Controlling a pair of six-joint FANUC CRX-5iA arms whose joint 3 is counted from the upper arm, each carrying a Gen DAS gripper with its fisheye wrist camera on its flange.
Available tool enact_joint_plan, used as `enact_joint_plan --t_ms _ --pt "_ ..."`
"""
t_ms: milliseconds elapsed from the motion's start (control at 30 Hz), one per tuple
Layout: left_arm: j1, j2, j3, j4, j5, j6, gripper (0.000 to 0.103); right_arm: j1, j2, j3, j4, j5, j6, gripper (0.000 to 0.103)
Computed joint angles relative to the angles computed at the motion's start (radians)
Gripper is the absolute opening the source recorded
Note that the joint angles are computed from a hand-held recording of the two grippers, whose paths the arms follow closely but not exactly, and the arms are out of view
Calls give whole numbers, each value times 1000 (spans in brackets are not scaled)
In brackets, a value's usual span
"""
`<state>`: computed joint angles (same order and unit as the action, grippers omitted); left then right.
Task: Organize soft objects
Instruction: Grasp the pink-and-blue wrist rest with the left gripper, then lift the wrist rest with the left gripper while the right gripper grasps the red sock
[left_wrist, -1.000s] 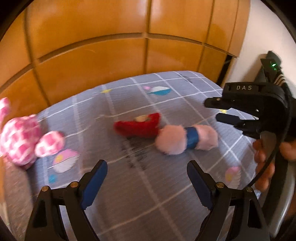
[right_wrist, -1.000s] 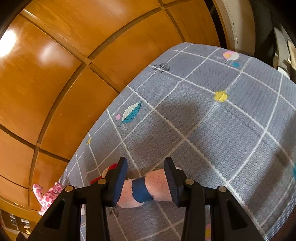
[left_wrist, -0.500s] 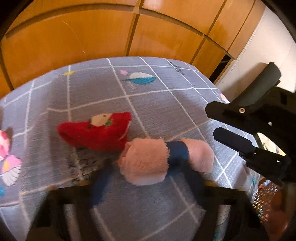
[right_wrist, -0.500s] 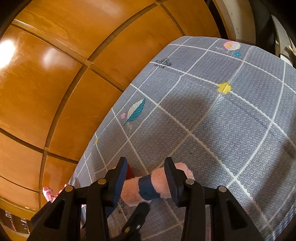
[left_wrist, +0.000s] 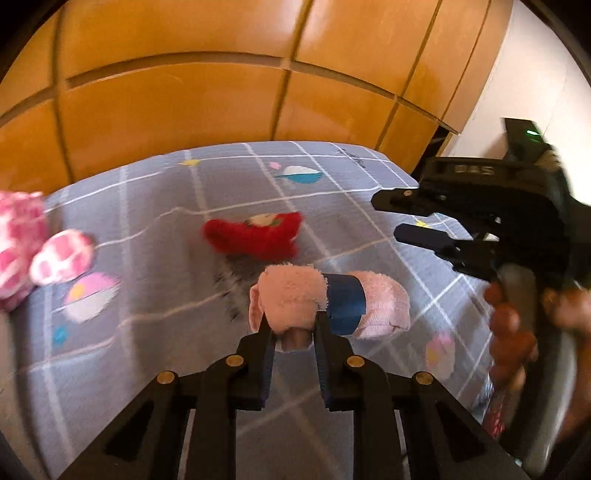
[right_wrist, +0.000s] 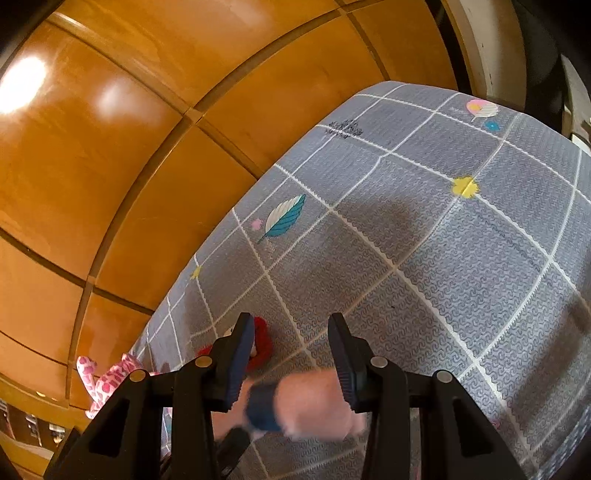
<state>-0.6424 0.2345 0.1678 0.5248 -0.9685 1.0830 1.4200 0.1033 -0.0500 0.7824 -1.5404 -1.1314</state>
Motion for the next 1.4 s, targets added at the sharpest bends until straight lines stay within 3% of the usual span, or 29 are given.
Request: enact_joint_plan --t_ms 133,267,400,433,567,800,867,1000,1200,1400 --pt "51 -97 -104 16 21 -43 20 -34 2 13 -33 89 112 42" --pt "94 -164 -176 22 31 -78 20 -94 66 129 -127 152 394 42" --pt "124 -220 -238 33 44 -109 20 -156 145 258 -242 149 651 66" --pt "132 -232 -251 39 42 -115 20 -168 160 279 -262 142 683 66" --pt "150 -272 -291 41 41 -127 20 -212 191 315 -299 106 673 68" --pt "188 -325 -342 47 31 -143 20 -257 214 296 -301 162 685 68" --pt "203 -347 -357 52 22 -146 20 -254 245 321 -273 125 747 52" --pt "237 -394 -383 77 13 -161 19 -244 243 305 -243 138 769 33" --pt "335 -501 -430 110 24 -190 18 -232 265 327 -239 112 808 32" --pt "503 -593 -452 81 22 -131 18 -235 287 357 -237 91 824 32"
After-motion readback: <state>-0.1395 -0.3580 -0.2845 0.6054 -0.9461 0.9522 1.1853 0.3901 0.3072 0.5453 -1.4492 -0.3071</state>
